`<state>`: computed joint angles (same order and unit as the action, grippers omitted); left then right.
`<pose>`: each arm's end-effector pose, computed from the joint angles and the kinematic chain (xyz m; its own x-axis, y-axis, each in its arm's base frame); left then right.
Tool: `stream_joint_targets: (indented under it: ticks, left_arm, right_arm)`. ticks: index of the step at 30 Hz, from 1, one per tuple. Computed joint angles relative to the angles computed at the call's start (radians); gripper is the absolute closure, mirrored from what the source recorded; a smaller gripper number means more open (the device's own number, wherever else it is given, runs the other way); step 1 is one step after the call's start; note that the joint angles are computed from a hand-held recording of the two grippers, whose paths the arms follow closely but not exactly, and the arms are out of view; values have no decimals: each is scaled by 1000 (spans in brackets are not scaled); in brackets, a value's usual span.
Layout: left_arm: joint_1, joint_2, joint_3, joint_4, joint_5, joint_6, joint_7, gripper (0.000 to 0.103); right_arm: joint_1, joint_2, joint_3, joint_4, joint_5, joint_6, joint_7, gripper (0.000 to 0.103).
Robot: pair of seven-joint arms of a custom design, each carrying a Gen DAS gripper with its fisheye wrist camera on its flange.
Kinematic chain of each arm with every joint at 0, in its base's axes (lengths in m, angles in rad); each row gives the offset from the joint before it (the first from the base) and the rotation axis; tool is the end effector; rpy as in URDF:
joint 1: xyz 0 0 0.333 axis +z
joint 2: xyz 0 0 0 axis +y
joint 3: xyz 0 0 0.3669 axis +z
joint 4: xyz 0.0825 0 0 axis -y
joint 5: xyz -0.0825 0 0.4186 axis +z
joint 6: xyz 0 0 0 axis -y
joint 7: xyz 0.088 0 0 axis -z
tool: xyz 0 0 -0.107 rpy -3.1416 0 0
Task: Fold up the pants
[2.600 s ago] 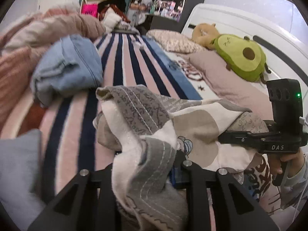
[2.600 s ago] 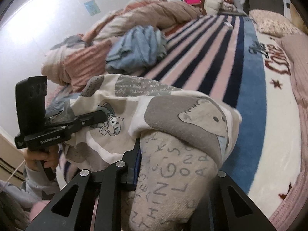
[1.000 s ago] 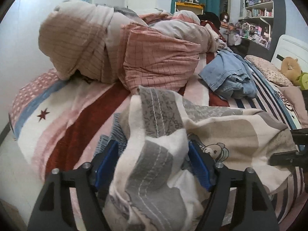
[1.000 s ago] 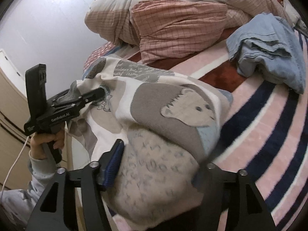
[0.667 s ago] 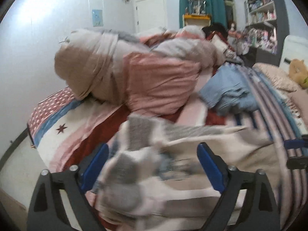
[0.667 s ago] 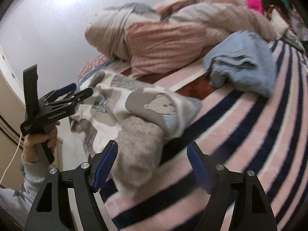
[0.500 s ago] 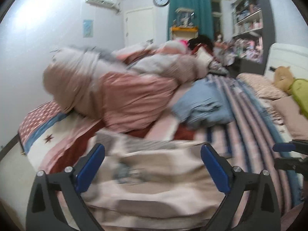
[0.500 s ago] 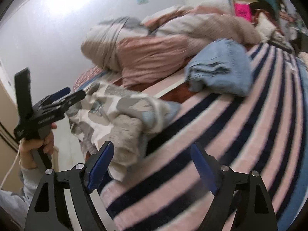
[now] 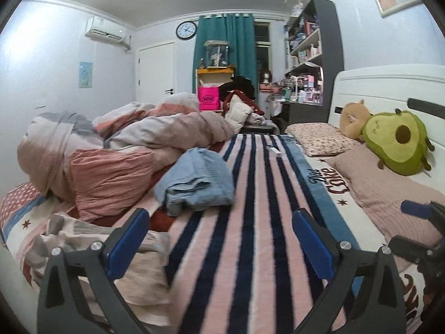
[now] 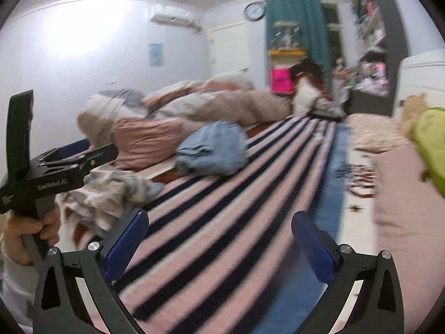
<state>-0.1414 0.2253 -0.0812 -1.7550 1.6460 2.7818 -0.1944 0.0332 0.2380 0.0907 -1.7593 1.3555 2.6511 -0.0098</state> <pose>0.6721 -0.1928 0.5272 0.1537 -0.9881 -0.0070 -0.3509 -0.0479 -0.9352 0.7063 0.0553 0.5212 0.6110 -0.7910 -0.0325 -0.3708 -0.2497 -0.8945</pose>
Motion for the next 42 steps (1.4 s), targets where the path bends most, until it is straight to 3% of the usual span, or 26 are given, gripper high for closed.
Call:
stream_joint_targets:
  ticks: [3,10,42]
  left_arm:
    - [-18,8,-10,8,-5,-12,14,2]
    - [-37,4,-13,5,-8,-26,17,2]
    - [-52,14,-11,9,-10,-26,8,2]
  right_arm:
    - [-20,-24,-10,-29,75,22,-64,1]
    - [-31,-38,-38,-44,118,-13,-70,1]
    - [-16,-61,-60,-87,145,-25,-86,1]
